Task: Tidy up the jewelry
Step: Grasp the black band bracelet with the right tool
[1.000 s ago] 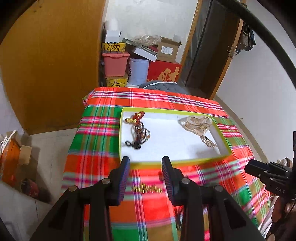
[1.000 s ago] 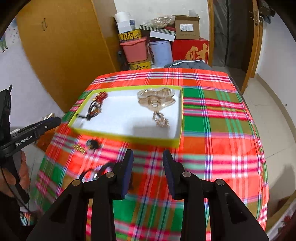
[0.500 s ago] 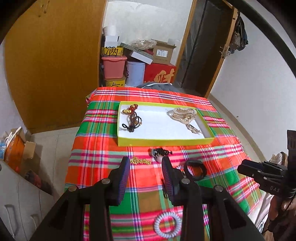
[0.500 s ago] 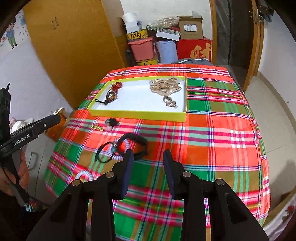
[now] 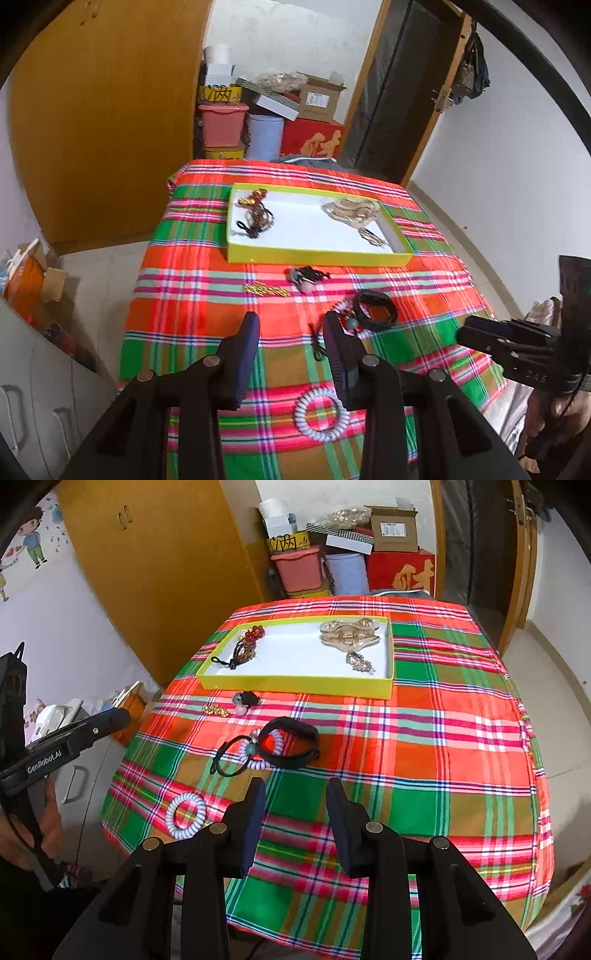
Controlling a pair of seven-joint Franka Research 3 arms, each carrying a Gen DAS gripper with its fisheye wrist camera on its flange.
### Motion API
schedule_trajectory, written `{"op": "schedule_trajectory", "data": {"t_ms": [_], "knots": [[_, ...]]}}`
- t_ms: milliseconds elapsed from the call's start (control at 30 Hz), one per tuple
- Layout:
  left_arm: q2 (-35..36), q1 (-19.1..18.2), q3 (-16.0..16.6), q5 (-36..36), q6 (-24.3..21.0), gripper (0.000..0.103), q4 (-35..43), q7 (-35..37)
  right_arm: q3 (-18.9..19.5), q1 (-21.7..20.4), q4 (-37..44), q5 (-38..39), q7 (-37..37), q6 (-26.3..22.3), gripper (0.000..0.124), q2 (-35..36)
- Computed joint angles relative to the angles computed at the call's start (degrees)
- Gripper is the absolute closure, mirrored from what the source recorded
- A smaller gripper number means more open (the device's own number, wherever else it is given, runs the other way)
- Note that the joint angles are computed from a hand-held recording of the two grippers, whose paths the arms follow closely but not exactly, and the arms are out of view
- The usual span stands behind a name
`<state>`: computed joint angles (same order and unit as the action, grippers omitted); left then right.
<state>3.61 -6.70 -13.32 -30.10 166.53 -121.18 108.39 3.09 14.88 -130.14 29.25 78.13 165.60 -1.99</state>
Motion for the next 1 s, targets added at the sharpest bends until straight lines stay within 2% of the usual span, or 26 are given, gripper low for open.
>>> {"op": "schedule_trajectory", "data": {"t_ms": [67, 233, 500, 1000], "knots": [[0.1, 0.1, -0.4, -2.6, -0.3, 0.067, -0.1, 1.7, -0.1, 0.0, 0.5, 0.6, -0.7, -0.9, 0.089, 0.5], [1.5, 0.0, -0.9, -3.2, -0.7, 0.067, 0.9, 3.4, 0.0, -0.3, 2.1, -2.2, -0.4, -1.5, 0.089, 2.3], [7.0, 1.3, -1.9, 3.0, -3.8, 0.067, 5.2, -0.8, -0.1, -1.4, 9.0, -4.5, 0.9, -3.8, 0.089, 9.7], [14.9, 4.2, -5.8, 8.4, -7.6, 0.067, 11.4, -2.7, 0.5, -3.1, 20.3, -6.1, -1.2, -8.8, 0.089, 19.6]]}}
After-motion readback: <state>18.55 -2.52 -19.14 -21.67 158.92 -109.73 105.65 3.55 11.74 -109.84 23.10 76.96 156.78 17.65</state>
